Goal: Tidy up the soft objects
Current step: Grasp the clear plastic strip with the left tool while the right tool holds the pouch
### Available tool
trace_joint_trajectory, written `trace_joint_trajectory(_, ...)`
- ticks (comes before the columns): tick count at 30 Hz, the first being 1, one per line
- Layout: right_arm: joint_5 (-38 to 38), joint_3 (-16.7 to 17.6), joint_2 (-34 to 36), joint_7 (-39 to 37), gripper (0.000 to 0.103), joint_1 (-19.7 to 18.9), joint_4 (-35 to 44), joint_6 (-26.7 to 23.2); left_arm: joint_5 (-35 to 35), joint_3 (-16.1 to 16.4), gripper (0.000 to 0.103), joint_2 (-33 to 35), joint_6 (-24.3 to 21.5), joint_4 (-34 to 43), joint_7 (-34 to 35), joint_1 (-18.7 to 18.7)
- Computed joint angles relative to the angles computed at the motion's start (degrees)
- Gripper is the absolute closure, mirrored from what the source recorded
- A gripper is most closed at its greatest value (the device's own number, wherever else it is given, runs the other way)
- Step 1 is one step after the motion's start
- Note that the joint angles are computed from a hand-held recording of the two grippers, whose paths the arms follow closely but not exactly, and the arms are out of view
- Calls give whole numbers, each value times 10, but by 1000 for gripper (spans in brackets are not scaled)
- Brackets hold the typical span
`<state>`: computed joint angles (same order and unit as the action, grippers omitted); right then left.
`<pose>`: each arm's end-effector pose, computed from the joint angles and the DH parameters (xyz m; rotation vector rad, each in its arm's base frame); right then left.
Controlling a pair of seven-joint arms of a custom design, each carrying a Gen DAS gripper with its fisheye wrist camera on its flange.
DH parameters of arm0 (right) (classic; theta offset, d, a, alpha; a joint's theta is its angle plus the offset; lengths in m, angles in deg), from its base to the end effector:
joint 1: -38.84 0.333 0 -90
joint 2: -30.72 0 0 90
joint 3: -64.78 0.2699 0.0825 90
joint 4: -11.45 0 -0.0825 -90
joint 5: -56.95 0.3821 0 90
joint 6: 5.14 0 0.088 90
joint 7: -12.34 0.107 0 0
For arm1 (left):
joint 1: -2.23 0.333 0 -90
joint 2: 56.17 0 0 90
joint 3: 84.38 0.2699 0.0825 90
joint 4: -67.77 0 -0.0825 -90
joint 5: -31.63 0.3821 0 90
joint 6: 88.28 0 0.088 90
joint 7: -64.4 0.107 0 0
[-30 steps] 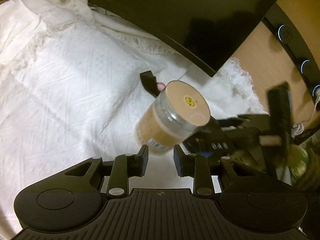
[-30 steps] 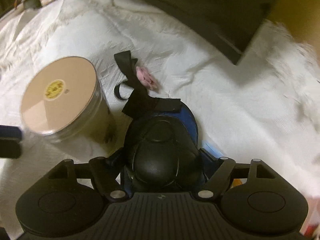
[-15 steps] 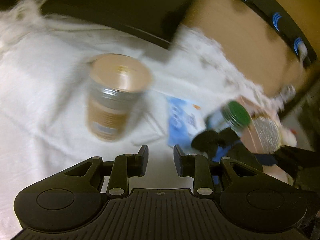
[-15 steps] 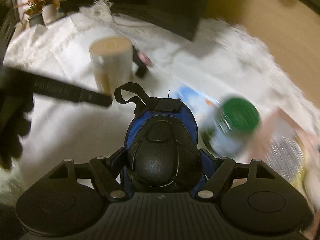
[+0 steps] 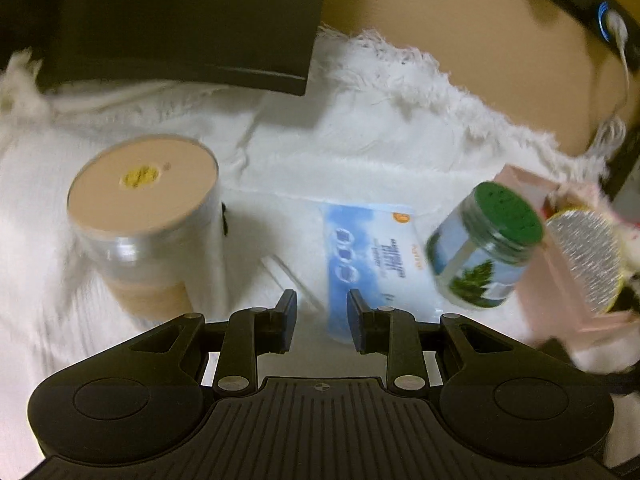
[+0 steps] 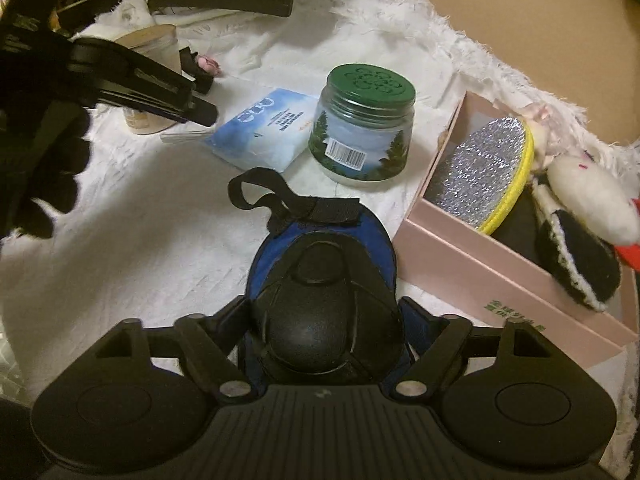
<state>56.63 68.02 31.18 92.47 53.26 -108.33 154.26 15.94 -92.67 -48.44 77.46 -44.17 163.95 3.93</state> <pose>0.5642 0.1798 0.4537 -2.1946 1.3244 -0.6027 0.6258 -0.0530 0.4597 -1.7645 1.8273 -0.9218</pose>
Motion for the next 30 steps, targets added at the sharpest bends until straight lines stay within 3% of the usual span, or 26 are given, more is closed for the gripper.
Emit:
trace_joint_trajectory(2,25,1,-1,-23,16,0,-5,9,44,10,73,16,1,16,3,-3)
trace_joint_trajectory(5,54,1,-2,-56,14,0,-14,16,74,14,73,41,-69,58,6,0)
trace_joint_trajectory(10,76,-1,-6,-54,9,-1,-27,24,83,7,73,32,-63,43,66,6)
trace_joint_trajectory(15,69,-1,-4,-30,3,-2,-37,46,139,24,72,43,-68,57,-2,-13)
trace_joint_trajectory(19,76,-2,-5,-15,0,-3,-49,64,160,26,84,38,-57,49,-29,-14)
trace_joint_trajectory(24,146,-2,-7,-58,0,-3,-52,61,59,1,87,-17,-54,-18,30,9)
trace_joint_trajectory(30,94,-1,-10,-32,0,-2,-57,74,-49,12,87,-107,-70,-114,102,-12)
